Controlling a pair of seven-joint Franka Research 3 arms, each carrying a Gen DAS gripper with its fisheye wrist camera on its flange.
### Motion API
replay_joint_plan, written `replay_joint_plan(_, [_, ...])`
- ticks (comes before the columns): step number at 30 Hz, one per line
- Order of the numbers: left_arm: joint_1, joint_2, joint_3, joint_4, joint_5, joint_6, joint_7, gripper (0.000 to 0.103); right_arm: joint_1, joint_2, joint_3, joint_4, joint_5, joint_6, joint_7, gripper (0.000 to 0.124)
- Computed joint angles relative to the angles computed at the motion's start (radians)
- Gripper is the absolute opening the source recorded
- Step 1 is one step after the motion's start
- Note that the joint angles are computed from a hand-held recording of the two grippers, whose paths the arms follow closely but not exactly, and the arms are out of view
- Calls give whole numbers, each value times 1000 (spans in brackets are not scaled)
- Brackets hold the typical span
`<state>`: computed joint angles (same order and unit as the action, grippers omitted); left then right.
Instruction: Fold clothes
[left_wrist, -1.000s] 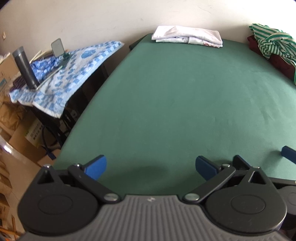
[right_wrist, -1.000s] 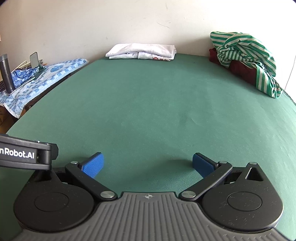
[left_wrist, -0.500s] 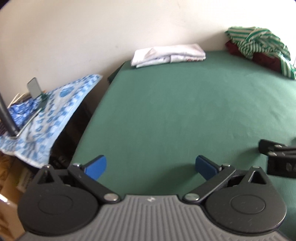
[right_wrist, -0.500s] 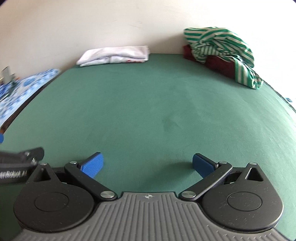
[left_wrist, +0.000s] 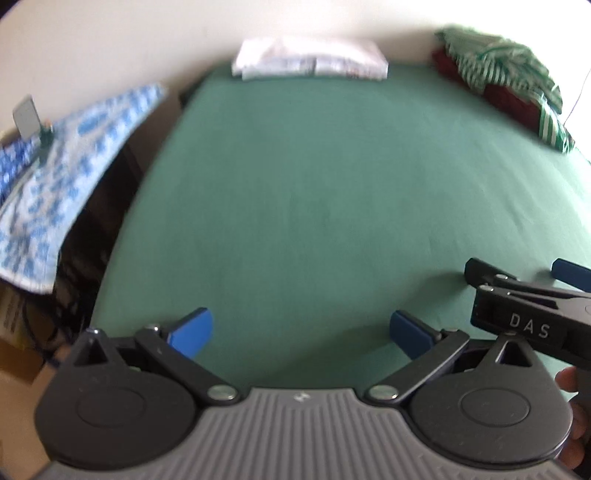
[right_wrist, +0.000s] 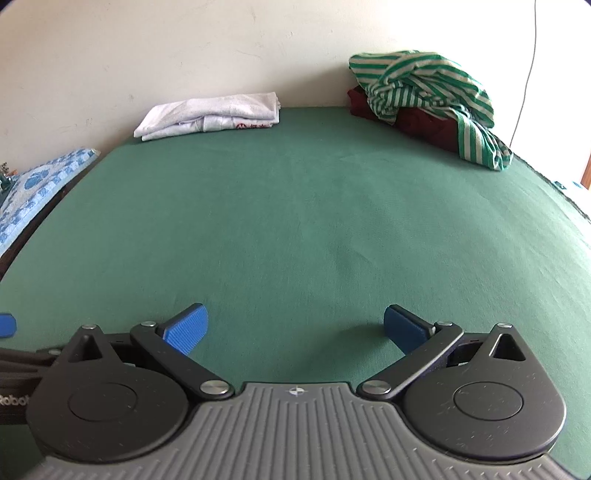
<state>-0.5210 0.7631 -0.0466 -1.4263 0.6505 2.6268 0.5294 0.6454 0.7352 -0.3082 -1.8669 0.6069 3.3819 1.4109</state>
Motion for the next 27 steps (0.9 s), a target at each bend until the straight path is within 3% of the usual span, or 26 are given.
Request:
replay_joint_plan(2, [47, -18, -63, -7, -80, -41, 71, 102, 73, -31, -89, -6, 12, -136, 21, 100])
replay_joint_plan(4, [58, -69, -70, -82, -120, 10, 20, 102, 87, -88, -107, -32, 1, -216, 61, 85])
replay_joint_plan(6, [31, -111, -40, -131, -115, 37, -70, 102, 13, -155, -17, -68, 5, -176, 56, 86])
replay_joint_plan(8, [-18, -120, 0, -108, -56, -26, -124, 102, -81, -215, 95, -100, 16, -121, 46, 90])
replay_joint_plan(9, [-45, -121, 20, -93, -15, -60, -156, 102, -89, -230, 104, -111, -3, -106, 62, 91])
replay_joint_plan(12, [-91, -117, 42, -60, 89, -135, -247, 102, -37, -246, 47, -128, -45, -84, 88, 91])
replay_joint_plan(19, [-105, -83, 10, 13, 182, -237, -287, 102, -212, -284, 206, -164, -151, -73, 87, 91])
replay_joint_plan(22, [-103, -67, 0, 43, 185, -254, -298, 102, -160, -280, 146, -167, -158, -62, 89, 91])
replay_joint_plan(27, [-105, -50, -10, 84, 169, -298, -286, 102, -211, -288, 191, -178, -173, -38, 68, 91])
